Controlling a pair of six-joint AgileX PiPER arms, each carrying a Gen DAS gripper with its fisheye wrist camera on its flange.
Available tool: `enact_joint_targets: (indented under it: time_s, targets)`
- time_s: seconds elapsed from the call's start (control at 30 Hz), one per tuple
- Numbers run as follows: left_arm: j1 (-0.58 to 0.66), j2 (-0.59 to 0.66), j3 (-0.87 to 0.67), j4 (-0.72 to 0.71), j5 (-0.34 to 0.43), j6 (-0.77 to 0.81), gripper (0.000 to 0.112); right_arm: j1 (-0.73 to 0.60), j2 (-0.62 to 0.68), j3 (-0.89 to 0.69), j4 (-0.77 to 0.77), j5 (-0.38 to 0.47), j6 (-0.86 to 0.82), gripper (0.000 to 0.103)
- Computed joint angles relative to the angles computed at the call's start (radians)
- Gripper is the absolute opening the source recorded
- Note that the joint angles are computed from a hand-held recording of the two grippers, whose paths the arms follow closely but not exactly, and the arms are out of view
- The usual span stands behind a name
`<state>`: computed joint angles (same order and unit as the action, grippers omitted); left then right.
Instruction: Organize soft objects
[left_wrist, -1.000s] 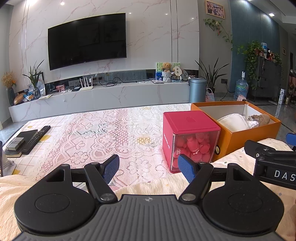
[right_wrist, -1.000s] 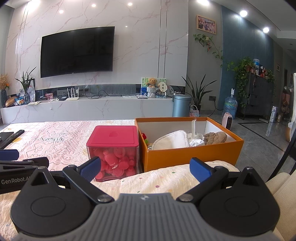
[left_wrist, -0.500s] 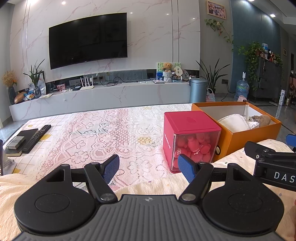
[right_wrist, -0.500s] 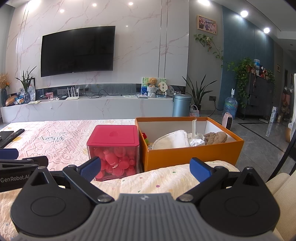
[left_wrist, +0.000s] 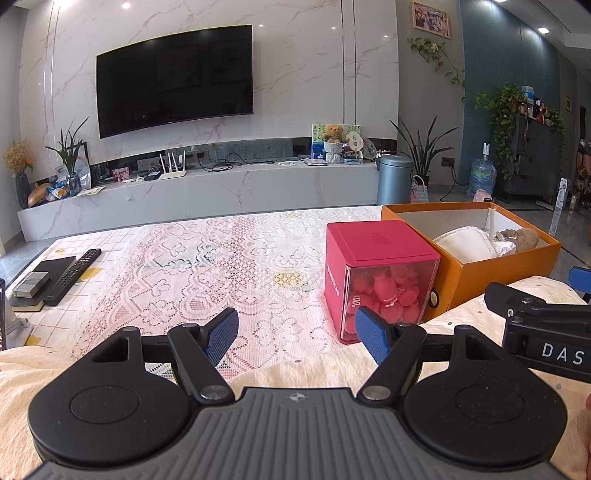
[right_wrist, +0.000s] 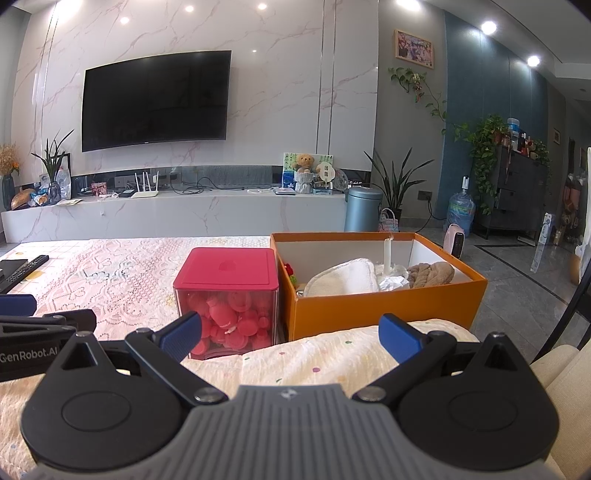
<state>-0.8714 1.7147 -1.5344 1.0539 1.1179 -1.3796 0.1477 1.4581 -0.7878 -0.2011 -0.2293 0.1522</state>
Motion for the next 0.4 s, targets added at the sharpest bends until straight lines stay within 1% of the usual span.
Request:
enact_joint_targets:
  time_s: [0.4]
  targets:
    - [0.001, -0.001, -0.002, -0.003, 0.000, -0.010, 0.085, 0.000, 0.001, -0.001, 0.000, 0.001, -0.002, 0.100]
